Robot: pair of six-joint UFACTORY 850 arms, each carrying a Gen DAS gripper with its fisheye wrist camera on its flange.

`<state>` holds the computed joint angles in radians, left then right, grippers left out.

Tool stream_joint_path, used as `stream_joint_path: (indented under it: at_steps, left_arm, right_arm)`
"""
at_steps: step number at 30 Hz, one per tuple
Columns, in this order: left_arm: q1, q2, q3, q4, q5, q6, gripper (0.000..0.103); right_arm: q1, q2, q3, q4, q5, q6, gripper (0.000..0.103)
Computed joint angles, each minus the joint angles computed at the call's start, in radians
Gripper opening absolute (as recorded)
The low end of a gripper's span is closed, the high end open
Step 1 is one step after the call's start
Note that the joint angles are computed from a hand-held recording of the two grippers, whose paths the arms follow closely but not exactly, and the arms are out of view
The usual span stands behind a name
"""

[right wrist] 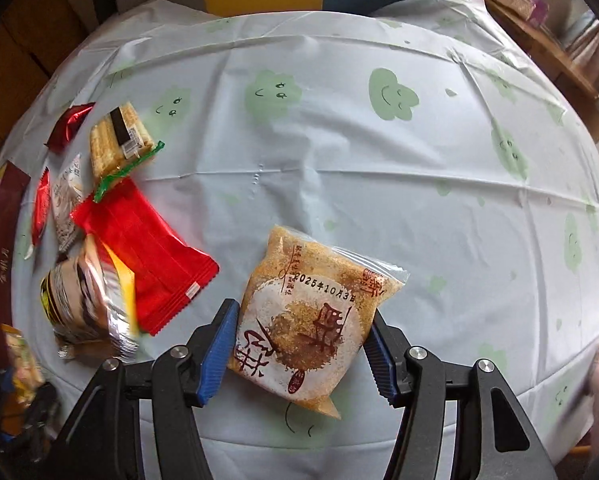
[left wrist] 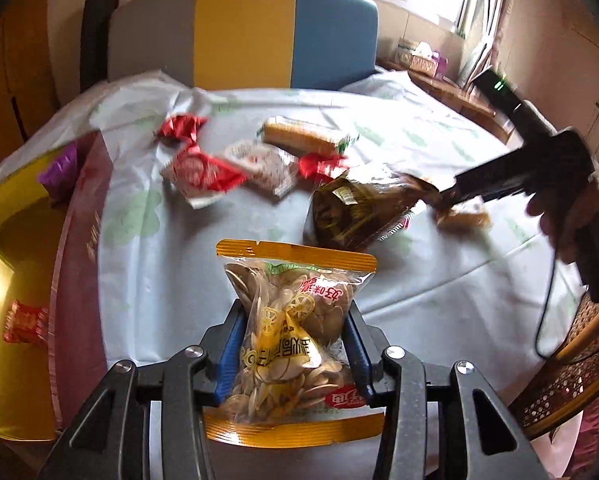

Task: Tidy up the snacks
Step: 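Carry the nut bag into the tin and release it with the left gripper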

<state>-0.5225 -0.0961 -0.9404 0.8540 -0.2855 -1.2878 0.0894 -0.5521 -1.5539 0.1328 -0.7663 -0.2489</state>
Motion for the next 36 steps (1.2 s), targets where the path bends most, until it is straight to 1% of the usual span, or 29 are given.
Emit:
stream_joint_path:
  at_steps: [2,5,8,12,14,18,20,22,23,25,28,32,34,36]
  left_arm:
    - [0.002,0.022,0.003,0.005,0.008,-0.014,0.047]
    - [0.004,0.057,0.008,0.066,0.005,-0.081,0.047]
    - [0.033,0.110,0.020,0.107,0.008,-0.150,0.047]
    - [0.096,0.173,0.043,0.123,0.000,-0.233,0.047]
    - [0.140,0.199,0.052,0.083,-0.013,-0.229,0.047]
    - [0.247,0.232,0.072,-0.098,-0.031,-0.135,0.047]
    - [0.306,0.227,0.071,-0.261,-0.025,-0.009,0.047]
    - [0.350,0.218,0.073,-0.366,-0.011,0.066,0.047]
    - [0.368,0.206,0.067,-0.395,-0.016,0.091,0.047]
    - [0.390,0.181,0.050,-0.383,-0.036,0.072,0.047]
    - [0.430,0.138,0.019,-0.435,-0.051,0.099,0.047]
    - [0.456,0.063,-0.042,-0.431,-0.071,0.109,0.048]
    - [0.472,0.037,-0.061,-0.492,-0.073,0.160,0.050]
    - [0.474,0.042,-0.056,-0.515,-0.071,0.171,0.060]
  right_arm:
    - [-0.003,-0.011,-0.014,0.018,-0.017,0.016,0.061]
    - [-0.002,-0.012,-0.014,0.011,-0.016,0.025,0.062]
    - [0.004,-0.013,-0.013,0.003,-0.017,0.025,0.063]
    - [0.002,-0.010,-0.003,0.010,-0.010,0.017,0.064]
    - [0.017,-0.008,0.010,-0.011,0.009,0.029,0.064]
    - [0.035,0.009,0.036,-0.041,0.031,0.044,0.063]
    - [0.038,0.013,0.043,-0.045,0.038,0.045,0.063]
    - [0.043,0.018,0.050,-0.050,0.041,0.051,0.063]
    - [0.044,0.019,0.052,-0.051,0.042,0.053,0.063]
    - [0.047,0.022,0.057,-0.054,0.045,0.055,0.063]
    - [0.048,0.027,0.061,-0.053,0.046,0.053,0.063]
    - [0.049,0.031,0.061,-0.056,0.044,0.052,0.063]
    - [0.049,0.031,0.063,-0.057,0.047,0.048,0.063]
    - [0.051,0.033,0.065,-0.061,0.049,0.048,0.063]
